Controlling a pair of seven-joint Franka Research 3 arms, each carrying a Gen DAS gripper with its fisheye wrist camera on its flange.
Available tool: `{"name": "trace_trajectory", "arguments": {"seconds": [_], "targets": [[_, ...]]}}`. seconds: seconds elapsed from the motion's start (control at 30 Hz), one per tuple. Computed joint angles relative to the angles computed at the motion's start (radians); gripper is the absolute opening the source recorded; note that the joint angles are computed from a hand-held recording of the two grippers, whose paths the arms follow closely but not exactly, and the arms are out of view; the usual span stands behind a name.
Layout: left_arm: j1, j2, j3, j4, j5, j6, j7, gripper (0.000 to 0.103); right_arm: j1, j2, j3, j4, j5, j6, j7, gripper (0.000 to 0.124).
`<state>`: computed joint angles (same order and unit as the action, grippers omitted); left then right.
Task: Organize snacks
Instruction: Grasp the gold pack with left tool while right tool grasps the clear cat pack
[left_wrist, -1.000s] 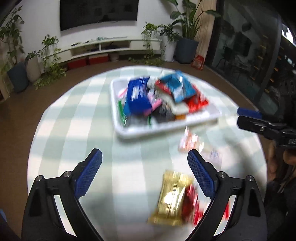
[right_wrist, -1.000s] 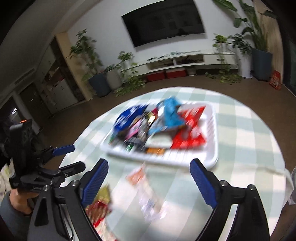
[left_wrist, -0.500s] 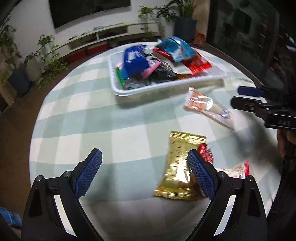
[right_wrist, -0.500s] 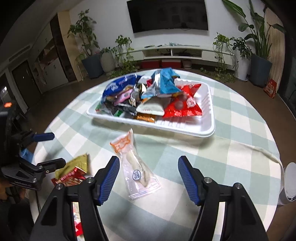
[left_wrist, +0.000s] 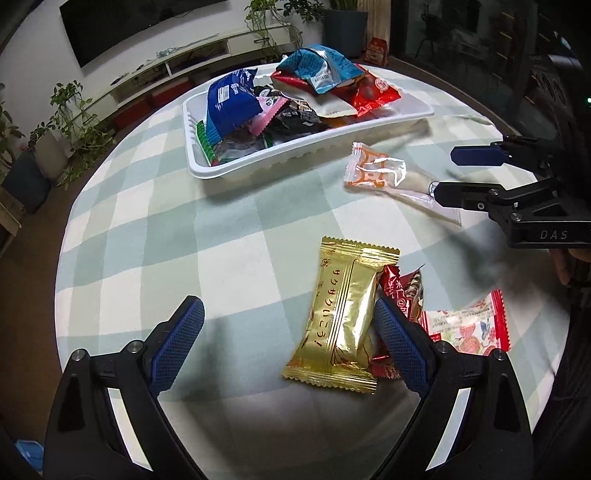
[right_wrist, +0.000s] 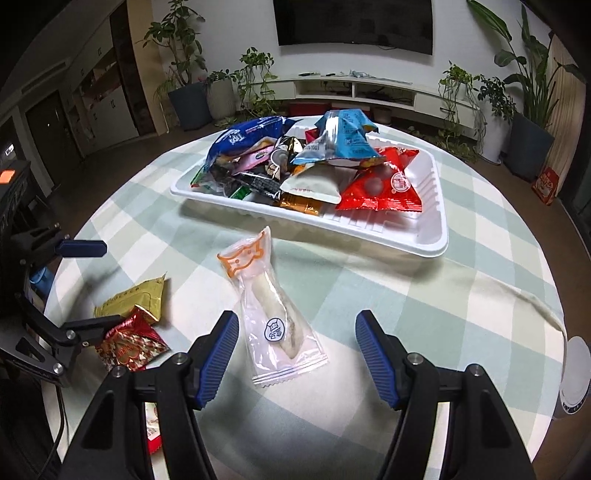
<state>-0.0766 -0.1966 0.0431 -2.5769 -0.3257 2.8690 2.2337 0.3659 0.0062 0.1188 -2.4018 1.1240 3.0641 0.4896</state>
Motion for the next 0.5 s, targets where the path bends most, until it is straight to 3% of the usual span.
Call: {"name": "trace_trajectory", "arguments": {"seconds": [0.07, 0.13, 0.2, 0.37, 0.5], "targets": [[-0.003, 0.008, 0.008, 0.016, -0.008, -0.030, 0.024, 0.084, 0.002, 0.002, 0.002, -0.005, -0.026, 0.010, 0.015, 0.069], [-0.015, 0.021, 0.021, 0.041, -0.051, -0.080, 0.088, 0.063, 0.004, 0.001, 0.004, -0.003, -0.005, 0.012, -0.009, 0.069], [0.000, 0.032, 0.005, 0.054, -0.054, -0.103, 0.105, 0.049, 0.005, 0.003, 0.005, -0.002, 0.000, 0.017, -0.014, 0.069], [0.035, 0.059, -0.023, 0.090, -0.062, -0.152, 0.147, 0.048, 0.003, 0.004, 0.007, 0.004, 0.030, 0.014, -0.051, 0.069], [0.047, 0.054, -0.031, 0.094, -0.110, -0.182, 0.196, 0.033, 0.005, 0.003, 0.008, 0.023, 0.120, -0.008, -0.152, 0.069]]}}
